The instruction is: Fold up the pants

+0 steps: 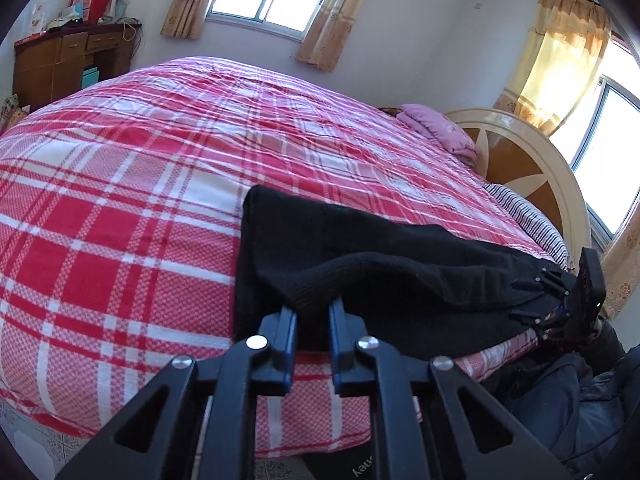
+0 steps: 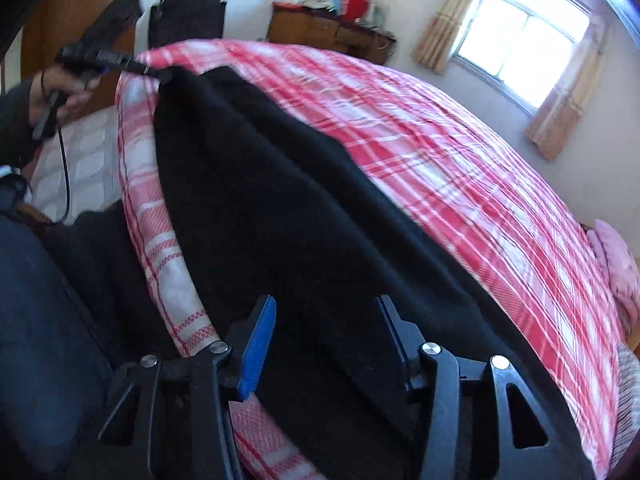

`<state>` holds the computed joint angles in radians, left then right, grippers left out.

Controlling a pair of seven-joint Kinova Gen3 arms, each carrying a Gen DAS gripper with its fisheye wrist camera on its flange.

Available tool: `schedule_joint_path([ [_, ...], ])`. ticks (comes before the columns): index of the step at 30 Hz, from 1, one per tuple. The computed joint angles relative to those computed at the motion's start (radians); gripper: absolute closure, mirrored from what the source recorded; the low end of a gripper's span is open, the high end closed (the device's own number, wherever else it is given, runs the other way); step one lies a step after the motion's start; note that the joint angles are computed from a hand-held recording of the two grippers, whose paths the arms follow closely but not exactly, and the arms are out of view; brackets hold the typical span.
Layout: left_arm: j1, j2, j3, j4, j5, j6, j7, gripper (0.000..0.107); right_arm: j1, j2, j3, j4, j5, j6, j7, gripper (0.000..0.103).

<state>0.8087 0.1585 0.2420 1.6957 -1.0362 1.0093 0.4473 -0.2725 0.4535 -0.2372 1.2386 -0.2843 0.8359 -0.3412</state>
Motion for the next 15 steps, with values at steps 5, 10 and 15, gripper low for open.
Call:
schedule_joint_path([
  [5,-0.015,-0.001,-0.009,0.004,-0.026,-0.034,-0.003,0.095,-0.042,0.044,0.029,-0.061,0.052,0.030,-0.091,0.080],
  [10,-0.016,-0.005,-0.012,0.026,-0.067,-0.069,0.024,0.099,-0.020,0.051,0.017,-0.117,0.022,0.125,-0.119,0.099],
  [15,0.001,-0.047,0.016,0.057,-0.143,-0.016,0.087,0.099,0.014,0.012,0.005,-0.113,-0.030,0.165,-0.100,0.099],
])
